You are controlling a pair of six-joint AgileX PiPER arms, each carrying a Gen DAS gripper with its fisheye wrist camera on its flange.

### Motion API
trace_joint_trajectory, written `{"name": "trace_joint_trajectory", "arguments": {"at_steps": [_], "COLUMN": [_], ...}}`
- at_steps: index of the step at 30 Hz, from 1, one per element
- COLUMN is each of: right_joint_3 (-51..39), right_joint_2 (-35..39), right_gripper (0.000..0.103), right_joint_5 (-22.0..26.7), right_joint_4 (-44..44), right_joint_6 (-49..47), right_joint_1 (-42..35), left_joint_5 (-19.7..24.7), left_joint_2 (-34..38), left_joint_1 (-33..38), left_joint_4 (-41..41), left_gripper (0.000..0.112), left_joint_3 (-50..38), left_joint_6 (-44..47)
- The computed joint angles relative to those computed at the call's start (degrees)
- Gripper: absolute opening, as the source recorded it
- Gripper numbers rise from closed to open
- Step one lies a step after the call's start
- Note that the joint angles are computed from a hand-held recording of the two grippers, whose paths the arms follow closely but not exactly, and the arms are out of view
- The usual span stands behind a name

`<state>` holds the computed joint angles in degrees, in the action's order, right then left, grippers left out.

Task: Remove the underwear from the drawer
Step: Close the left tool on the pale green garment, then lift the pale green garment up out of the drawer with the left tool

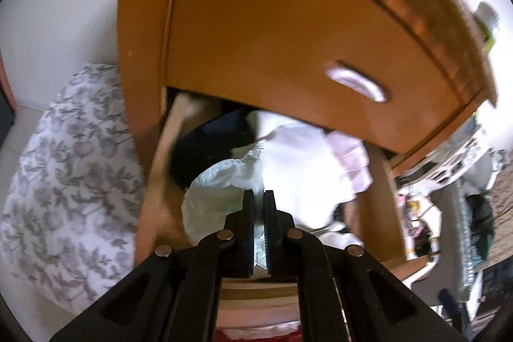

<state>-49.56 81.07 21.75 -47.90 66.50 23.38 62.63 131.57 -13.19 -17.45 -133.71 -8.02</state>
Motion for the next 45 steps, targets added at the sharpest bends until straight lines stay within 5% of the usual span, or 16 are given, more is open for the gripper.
{"name": "trace_joint_trajectory", "arguments": {"at_steps": [13, 23, 45], "right_joint_3": [0.00, 0.28, 2.85], "right_joint_2": [-2.05, -3.57, -12.97], "right_gripper": [0.103, 0.103, 0.103], "right_joint_5": [3.32, 5.46, 13.88], "right_joint_4": [-0.79, -1.82, -5.23], "right_joint_6": [1.13, 2.42, 7.98], "right_joint_1": [2.35, 4.56, 12.07], "left_joint_5": [-7.71, -16.32, -24.96], "left_joint_2": [-9.25, -25.22, -49.57], "left_joint_1": [0.32, 2.83, -4.80], "left_joint_4": [-8.71, -19.04, -13.02], "left_gripper": [0.004, 0.004, 0.004], "left_joint_3": [10.60, 23.67, 40.66], "left_joint_6": [7.97, 18.96, 21.20]}}
